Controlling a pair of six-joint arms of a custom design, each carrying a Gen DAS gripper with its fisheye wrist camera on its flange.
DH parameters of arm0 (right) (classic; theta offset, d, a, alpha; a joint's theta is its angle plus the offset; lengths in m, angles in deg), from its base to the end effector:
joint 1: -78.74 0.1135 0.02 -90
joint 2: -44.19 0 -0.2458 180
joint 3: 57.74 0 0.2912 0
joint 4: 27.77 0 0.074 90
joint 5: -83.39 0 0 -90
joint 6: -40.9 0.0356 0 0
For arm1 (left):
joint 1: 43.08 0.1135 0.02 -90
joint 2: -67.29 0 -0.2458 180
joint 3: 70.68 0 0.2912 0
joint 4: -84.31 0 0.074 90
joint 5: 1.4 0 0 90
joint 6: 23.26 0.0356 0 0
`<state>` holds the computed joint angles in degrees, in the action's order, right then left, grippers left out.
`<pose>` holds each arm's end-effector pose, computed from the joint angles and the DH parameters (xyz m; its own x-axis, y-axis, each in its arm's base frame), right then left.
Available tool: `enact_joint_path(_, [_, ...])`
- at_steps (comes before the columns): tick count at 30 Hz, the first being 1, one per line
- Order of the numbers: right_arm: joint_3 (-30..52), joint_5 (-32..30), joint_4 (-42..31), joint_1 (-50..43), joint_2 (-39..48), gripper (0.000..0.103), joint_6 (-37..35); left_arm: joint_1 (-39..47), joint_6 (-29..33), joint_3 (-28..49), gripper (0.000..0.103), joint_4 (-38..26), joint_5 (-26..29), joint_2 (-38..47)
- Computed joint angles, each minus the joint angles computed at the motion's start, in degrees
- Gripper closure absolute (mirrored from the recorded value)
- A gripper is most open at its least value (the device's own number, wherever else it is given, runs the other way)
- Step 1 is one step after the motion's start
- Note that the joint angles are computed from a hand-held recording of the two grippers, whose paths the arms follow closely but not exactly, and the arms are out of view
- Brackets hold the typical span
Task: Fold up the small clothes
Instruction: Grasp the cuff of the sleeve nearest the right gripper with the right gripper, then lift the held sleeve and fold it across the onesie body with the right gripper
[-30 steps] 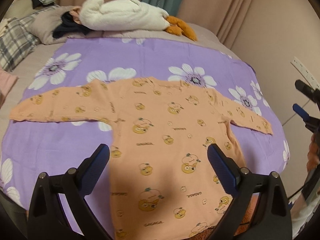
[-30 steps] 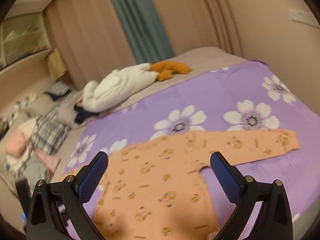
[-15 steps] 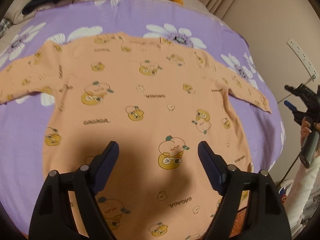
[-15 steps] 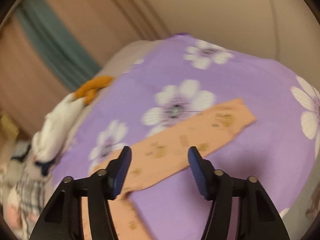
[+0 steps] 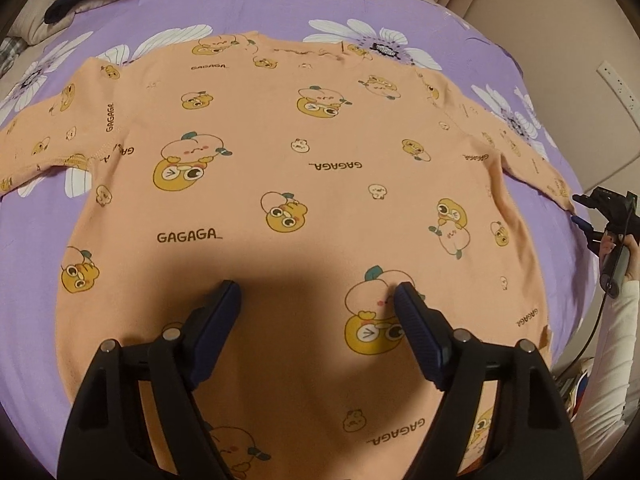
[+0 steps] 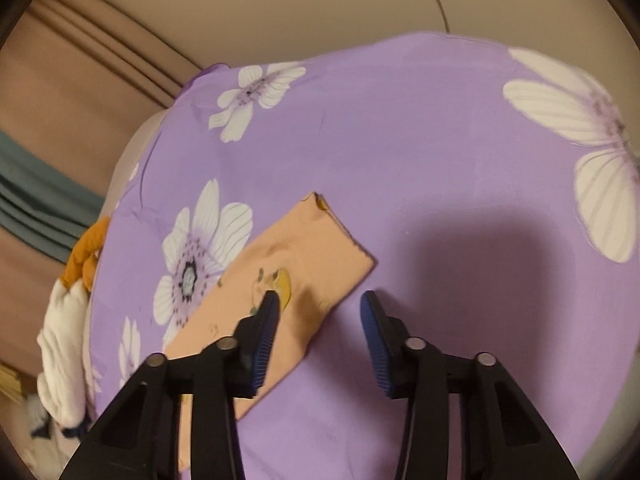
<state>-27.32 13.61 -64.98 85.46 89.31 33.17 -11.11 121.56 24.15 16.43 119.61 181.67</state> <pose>0.1946 0.0105 0.1292 -0.0041 0.9358 -0.3525 0.7882 0.2200 0.5747 0.3495 0.1965 0.1355 -0.8432 0.2995 -0.4465 0.4425 0.8583 -0.2599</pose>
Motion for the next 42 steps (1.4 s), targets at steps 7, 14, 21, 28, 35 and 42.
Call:
enact_joint_path(7, [0.6,1.4,4.4,-0.8,6.2,0.094,-3.3,-0.3,-1.8,-1.3,0.021,1.6,-0.1,-1.1])
enact_joint_path(14, [6.7,8.4,-2.0,3.6,6.0,0.095,-5.8,1.0,-3.8,4.1,0.022,-4.7,2.0,1.2])
enact_joint_path(21, [17.2,14.7,-3.5,10.3,9.9,0.095,-12.1,3.6,-4.8,5.8,0.022,-4.6,5.6,-1.0])
enact_joint_path(28, [26.0,17.3,2.4,19.3,18.0,0.095,-19.8,6.7,-5.7,10.1,0.021,-6.2,9.3,-0.4])
enact_joint_path(35, [30.4,15.0,11.4,25.9,27.6,0.095,-26.8,9.3,-8.4,10.8,0.02,-3.0,11.8,-1.0])
enact_joint_path(42, [36.8,12.2,12.9,28.7,36.6,0.095,-31.6,10.7,-10.0,13.1,0.02,-3.2,14.2,0.3])
